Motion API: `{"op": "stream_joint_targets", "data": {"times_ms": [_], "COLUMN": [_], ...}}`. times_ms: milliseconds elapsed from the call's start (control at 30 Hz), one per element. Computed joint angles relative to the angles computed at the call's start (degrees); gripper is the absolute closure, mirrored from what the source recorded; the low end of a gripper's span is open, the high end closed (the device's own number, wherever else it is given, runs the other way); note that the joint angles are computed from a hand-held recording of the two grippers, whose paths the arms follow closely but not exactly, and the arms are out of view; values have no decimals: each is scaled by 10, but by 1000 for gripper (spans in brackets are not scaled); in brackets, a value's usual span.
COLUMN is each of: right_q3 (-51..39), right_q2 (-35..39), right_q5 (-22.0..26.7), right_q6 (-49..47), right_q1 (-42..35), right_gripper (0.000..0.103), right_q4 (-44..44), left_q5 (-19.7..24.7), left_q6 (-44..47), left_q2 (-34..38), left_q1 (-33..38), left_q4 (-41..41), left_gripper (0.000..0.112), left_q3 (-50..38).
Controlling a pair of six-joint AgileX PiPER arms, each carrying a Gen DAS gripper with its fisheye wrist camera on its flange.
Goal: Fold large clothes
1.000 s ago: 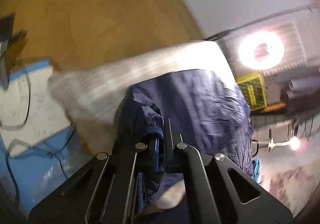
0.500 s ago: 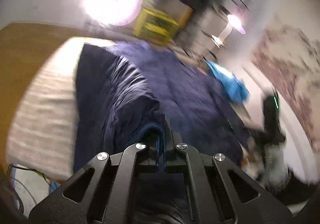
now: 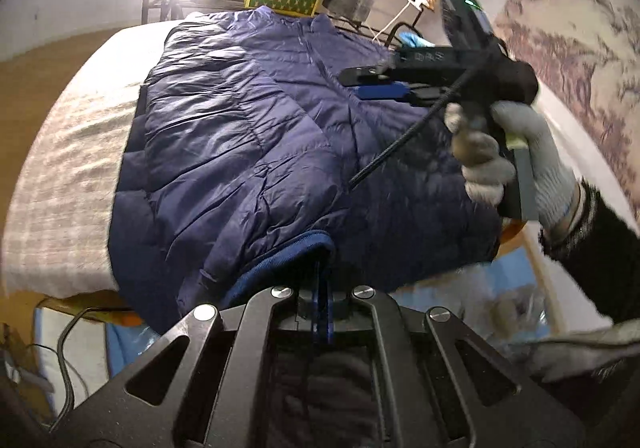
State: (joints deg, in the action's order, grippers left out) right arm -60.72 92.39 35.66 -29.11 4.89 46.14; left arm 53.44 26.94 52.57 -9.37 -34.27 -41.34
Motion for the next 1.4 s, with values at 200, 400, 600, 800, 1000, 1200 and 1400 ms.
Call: {"op": "stream_joint_targets", "data": {"times_ms": [200, 400, 600, 800, 1000, 1200, 1400], "right_q3": [-13, -87, -158, -121, -129, -264, -573], "right_q2": [65, 168, 202, 136, 106, 113, 301], "right_q5": [13, 53, 76, 50, 41, 80, 226], "right_q6": [-40, -43, -21, 14, 202, 175, 218], "right_q1": [8, 11, 19, -10, -1, 59, 114], "right_gripper": [48, 52, 103, 103, 81, 68, 60], "right_q4": [93, 161, 170, 71, -199, -256, -280], "left_q5": [46, 65, 25, -49, -103, -104, -85], "left_q6": [58, 97, 66, 16, -29, -86, -219], "left_q2": [-29, -29, -21, -4, 20, -23, -80], "left_q1": [54, 113, 56, -83, -155, -165, -213], "left_q4": [-37, -69, -74, -49, -16, 30, 112], "left_gripper": [112, 112, 112, 112, 112, 112, 57], "left_q3": [28, 26, 16, 32, 49, 62, 70]}}
